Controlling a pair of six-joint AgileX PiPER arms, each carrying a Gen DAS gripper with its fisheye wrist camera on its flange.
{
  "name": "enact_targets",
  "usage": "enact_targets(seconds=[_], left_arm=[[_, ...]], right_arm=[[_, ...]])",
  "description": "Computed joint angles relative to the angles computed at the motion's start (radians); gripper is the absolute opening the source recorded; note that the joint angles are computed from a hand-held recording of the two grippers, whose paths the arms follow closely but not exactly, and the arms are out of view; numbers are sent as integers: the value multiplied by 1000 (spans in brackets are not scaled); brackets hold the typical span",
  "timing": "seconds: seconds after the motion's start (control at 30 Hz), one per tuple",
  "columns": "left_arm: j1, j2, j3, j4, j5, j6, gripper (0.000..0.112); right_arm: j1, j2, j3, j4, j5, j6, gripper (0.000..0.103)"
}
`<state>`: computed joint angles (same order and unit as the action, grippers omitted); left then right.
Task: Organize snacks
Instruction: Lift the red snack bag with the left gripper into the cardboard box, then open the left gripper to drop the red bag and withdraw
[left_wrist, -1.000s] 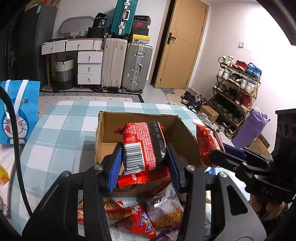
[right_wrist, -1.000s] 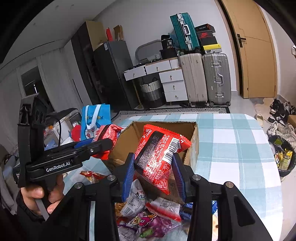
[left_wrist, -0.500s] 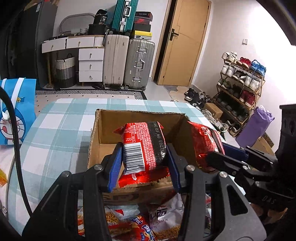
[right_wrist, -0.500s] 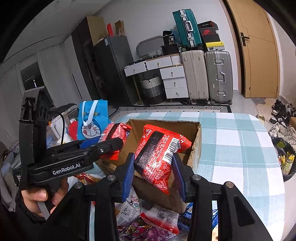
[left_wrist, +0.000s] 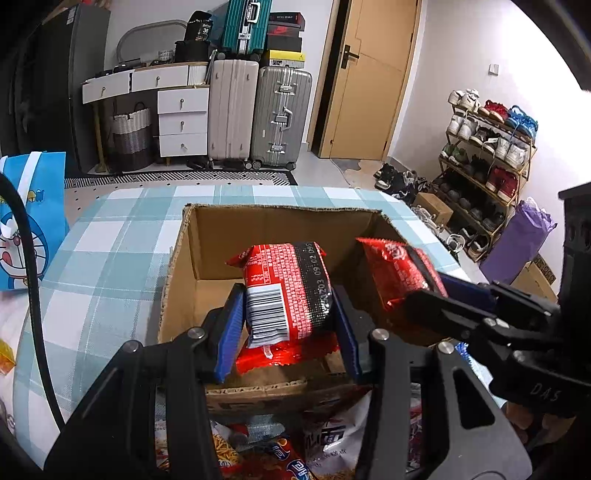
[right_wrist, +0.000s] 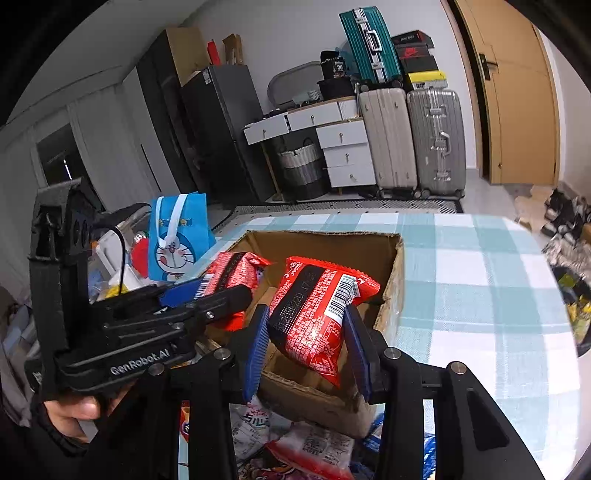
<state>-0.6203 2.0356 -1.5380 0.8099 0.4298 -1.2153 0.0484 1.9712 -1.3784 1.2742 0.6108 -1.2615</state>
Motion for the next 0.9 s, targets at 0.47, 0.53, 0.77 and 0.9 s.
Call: enact_targets(seconds=[0.47, 0.53, 0.77, 0.9], left_arm=[[-24, 60, -94, -47, 64, 65, 43], [-31, 41, -76, -44, 57, 61, 47], [-75, -61, 53, 59, 60, -58, 82], [-116, -128, 161, 182, 84, -203, 103]], right_arm=[[8, 2, 9, 22, -41, -33, 44], [-4, -30, 54, 97, -51, -116, 51], [-81, -175, 255, 363, -54, -388, 102], [-118, -234, 316, 269, -52, -355, 102]])
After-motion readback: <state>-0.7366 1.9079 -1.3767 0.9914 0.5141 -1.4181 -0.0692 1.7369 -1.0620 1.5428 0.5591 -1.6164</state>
